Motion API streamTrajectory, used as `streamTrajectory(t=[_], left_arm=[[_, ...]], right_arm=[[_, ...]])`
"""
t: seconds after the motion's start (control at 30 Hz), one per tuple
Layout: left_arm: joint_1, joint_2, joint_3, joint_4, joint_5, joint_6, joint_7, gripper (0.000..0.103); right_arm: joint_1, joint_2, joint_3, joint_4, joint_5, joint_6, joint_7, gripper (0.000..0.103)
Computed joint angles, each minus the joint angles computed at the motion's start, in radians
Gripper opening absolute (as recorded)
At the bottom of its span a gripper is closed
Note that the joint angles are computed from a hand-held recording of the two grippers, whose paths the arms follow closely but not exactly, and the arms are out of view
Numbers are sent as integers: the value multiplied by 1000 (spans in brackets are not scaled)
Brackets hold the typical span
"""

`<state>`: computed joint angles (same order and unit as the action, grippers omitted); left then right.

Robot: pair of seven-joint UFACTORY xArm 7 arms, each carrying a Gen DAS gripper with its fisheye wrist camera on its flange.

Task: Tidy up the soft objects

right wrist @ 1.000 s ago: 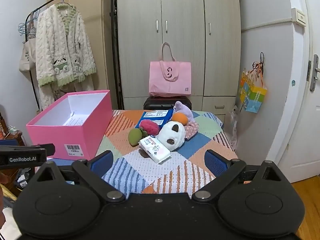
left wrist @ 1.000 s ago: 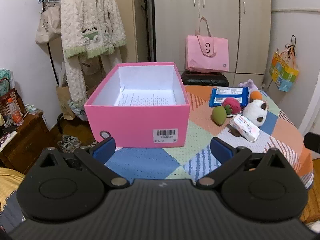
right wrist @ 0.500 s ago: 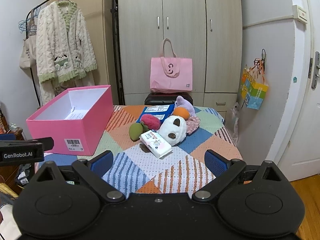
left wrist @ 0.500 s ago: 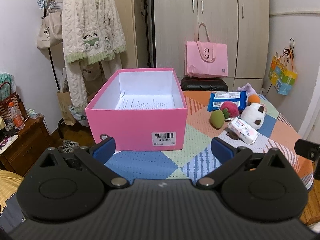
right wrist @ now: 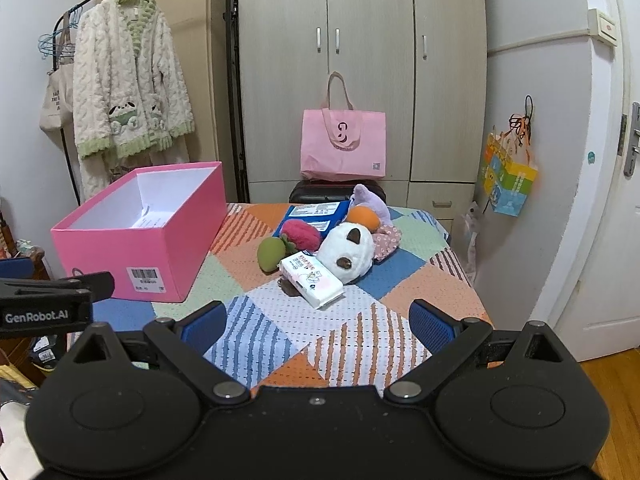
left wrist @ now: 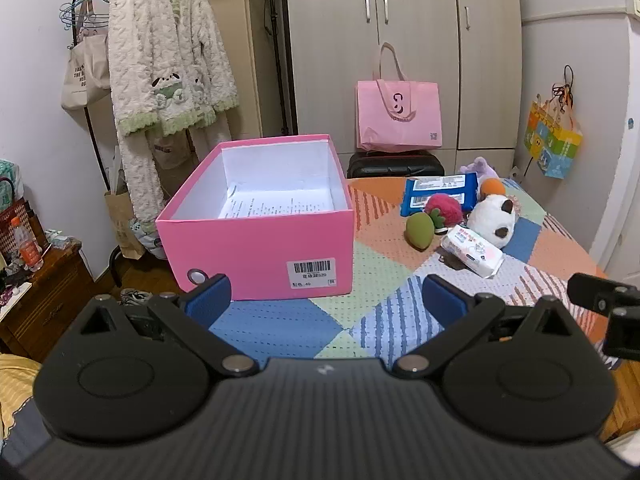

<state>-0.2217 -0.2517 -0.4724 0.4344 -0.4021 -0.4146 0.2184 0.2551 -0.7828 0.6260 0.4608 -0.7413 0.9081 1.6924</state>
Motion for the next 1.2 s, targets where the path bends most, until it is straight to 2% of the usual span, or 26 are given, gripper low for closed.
streamTrajectory(t=[0.27, 0.5, 0.7, 0.87, 1.03, 1.2], left_arm=[[-38, 7, 46, -7, 42, -10, -34, 103], [-112, 38, 165, -19, 179, -55, -131, 103], [-118, 89, 153, -2, 148, -87, -100, 103], [-158, 129, 222, 16, 257, -81, -171, 103], [-162, 119, 241, 16, 299, -65, -183, 103], [-176, 63, 332, 23, 496, -26, -280, 103]], right_arm=[[3, 4, 9, 2, -7, 7, 10, 100], [1, 12, 15, 7, -14, 20, 24, 100], [-7, 51, 18, 28, -36, 50, 38, 100], [2, 72, -12, 27, -57, 36, 42, 100], [10, 87, -26, 31, -65, 39, 44, 100], [24, 75, -43, 35, -79, 63, -5, 100]])
